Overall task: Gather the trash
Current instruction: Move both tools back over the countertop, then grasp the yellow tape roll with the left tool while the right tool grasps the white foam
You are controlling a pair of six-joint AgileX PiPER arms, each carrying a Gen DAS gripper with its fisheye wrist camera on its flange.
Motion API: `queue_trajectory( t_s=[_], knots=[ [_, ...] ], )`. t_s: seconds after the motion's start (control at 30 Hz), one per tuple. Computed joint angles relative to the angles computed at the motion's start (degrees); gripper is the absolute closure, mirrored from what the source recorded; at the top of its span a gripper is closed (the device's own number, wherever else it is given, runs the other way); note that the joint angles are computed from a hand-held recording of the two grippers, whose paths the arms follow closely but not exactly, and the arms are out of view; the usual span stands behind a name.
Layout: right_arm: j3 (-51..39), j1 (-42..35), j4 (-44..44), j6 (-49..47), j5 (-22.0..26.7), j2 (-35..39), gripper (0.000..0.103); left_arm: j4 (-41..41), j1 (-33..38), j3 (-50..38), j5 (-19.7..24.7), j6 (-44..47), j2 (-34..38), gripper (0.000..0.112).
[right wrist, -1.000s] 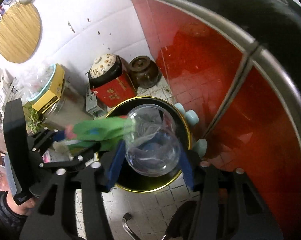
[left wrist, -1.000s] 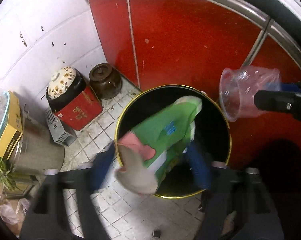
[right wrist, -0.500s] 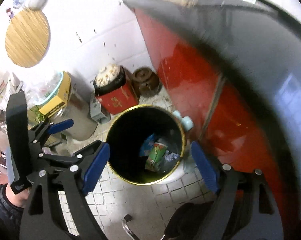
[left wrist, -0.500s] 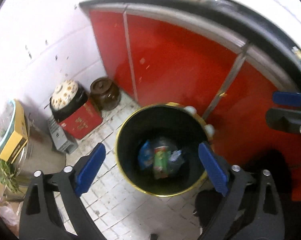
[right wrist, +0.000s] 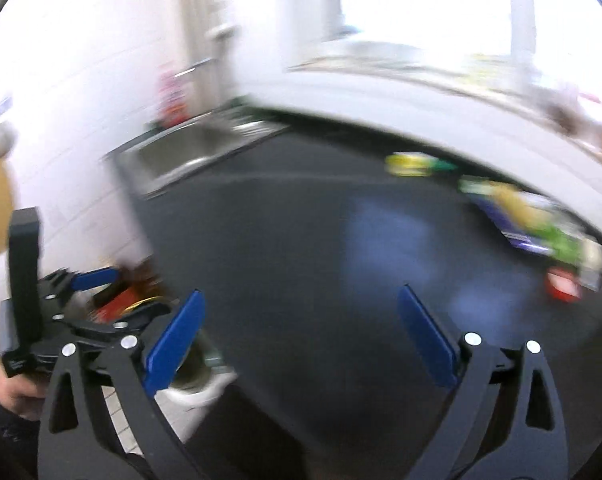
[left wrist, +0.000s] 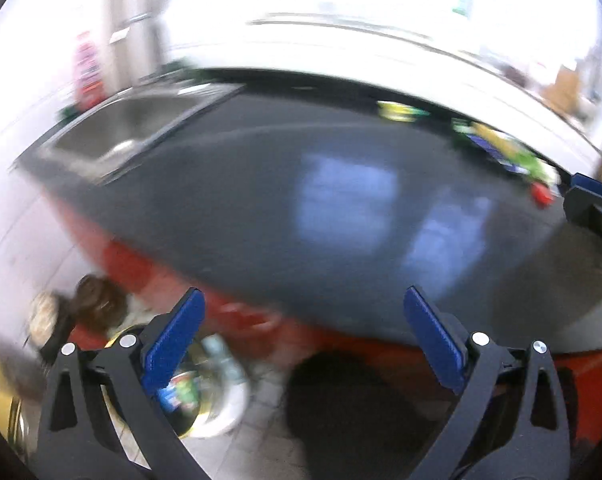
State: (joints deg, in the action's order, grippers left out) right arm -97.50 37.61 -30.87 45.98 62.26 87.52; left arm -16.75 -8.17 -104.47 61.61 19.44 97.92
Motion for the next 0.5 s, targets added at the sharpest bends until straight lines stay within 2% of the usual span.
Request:
queue_trajectory(
  t_s=[0.07,0.17,0.27,0.37,0.4,0.5],
  knots=[
    [9.07,-3.38,-3.28,3.53,1.86,-9.07,0.01,0.83,-5.33,-1.59,0.17,-2.52,0.99,0.016],
    [18.83,-10.74,-3.39,3.81,3.12,-20.24,0.01,2.63,-13.44,-5.7,1.12,-6.77,3.47,0.016],
    [24.71,-19.27,-1.16,1.32,2.99,-27.45,0.01,5.03,-20.17,-10.18,1.91,-9.87,6.17,0.016],
    [28.42,-28.46,3.63,-3.82,1.08,-32.06,0.01,7.39,-24.52,-13.43,2.4,-11.78,8.41,0.016],
    [29.29,-29.12,3.82,-3.93,1.03,-32.97,0.01,8.0,-25.42,-14.22,2.77,-12.35,8.91,0.016],
    [31.66,-38.44,10.28,-10.76,-1.86,-35.23,0.01,9.93,-26.74,-20.01,5.35,-13.15,12.61,0.016]
  ],
)
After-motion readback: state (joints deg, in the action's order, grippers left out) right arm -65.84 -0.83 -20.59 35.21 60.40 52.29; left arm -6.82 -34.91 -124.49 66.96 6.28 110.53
